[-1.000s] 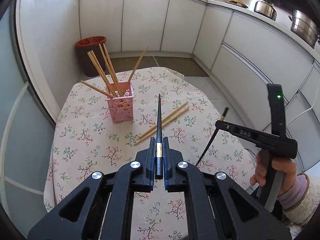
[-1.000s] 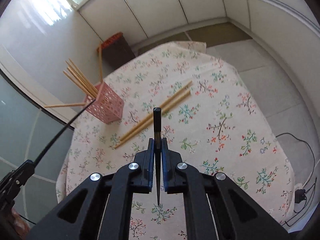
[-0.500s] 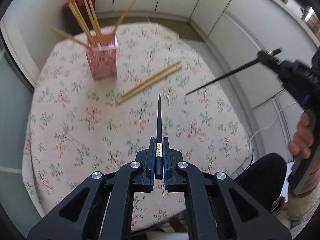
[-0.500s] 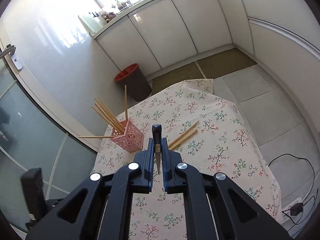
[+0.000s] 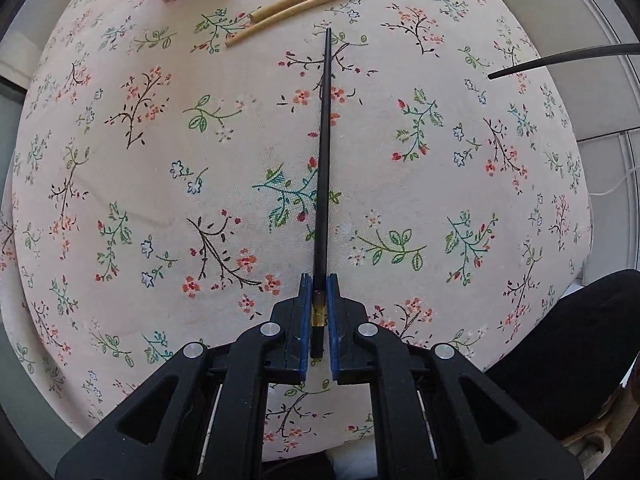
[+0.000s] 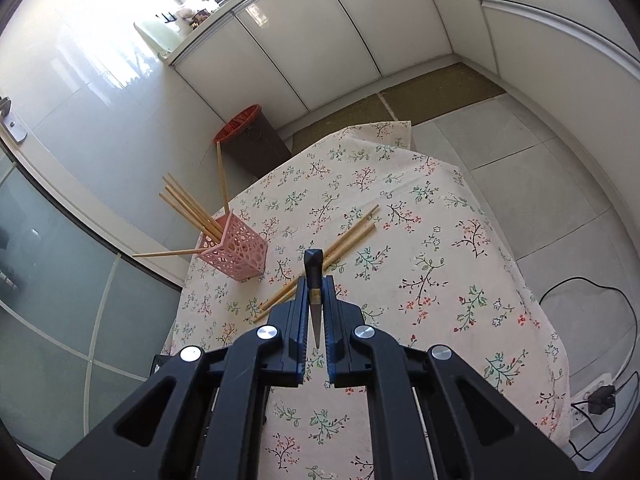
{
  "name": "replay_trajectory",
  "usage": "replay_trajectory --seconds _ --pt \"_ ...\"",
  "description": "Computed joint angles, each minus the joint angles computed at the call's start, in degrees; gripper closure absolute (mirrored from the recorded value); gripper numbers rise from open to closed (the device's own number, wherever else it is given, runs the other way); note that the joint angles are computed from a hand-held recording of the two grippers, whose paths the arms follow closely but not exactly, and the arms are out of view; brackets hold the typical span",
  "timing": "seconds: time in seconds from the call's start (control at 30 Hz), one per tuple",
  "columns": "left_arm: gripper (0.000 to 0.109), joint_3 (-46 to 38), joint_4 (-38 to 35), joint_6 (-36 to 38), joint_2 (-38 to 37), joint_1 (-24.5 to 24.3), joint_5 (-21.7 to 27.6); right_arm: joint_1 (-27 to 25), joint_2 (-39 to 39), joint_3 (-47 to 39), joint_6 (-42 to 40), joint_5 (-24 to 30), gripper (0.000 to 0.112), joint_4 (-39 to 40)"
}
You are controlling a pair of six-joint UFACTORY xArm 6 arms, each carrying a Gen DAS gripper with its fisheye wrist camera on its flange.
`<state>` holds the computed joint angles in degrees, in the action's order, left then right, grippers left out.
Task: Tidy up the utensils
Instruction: 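Lift both black chopsticks upright and carry them over the pink basket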
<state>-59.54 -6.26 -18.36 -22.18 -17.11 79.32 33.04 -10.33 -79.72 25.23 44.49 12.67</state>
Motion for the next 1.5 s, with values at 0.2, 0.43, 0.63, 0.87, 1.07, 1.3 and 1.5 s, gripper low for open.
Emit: replay_trajectory --seconds 0.2,0.43,0.63,0.87,1.07,1.3,1.5 --pt "0.074 3.47 2.77 -4.0 -4.22 -2.46 0.58 0.17 -0.51 0.75 -0.76 -0.41 0.105 0.56" --pt "0.102 6.04 8.79 -8.57 -6.96 -7.82 0.33 0.42 -1.34 1.05 -0.11 -0.08 0.105 0.2" --pt "0.103 5.86 13.32 -11.63 -15.03 -10.99 -0.42 0.61 -2.07 -0.32 -0.02 0.0 0.105 -0.21" --pt "0.103 -7.76 26.82 -14.66 -12.97 -15.34 -2.05 1.87 -1.11 -4.7 -0.61 0.19 0.105 -0.93" --pt "0.103 -11.95 26.81 -13.97 -11.59 -11.22 -9.38 2.79 0.84 -10.35 -2.38 1.74 0.105 -0.4" --pt "0.103 -15.06 24.42 -14.23 -10.44 -8.36 -12.84 3.43 3.96 -17.64 -4.57 3.81 0.105 0.01" --pt "0.103 -21.58 24.09 -14.0 -6.01 -5.51 -15.25 2.79 9.24 -26.65 -5.2 7.5 0.105 0.59"
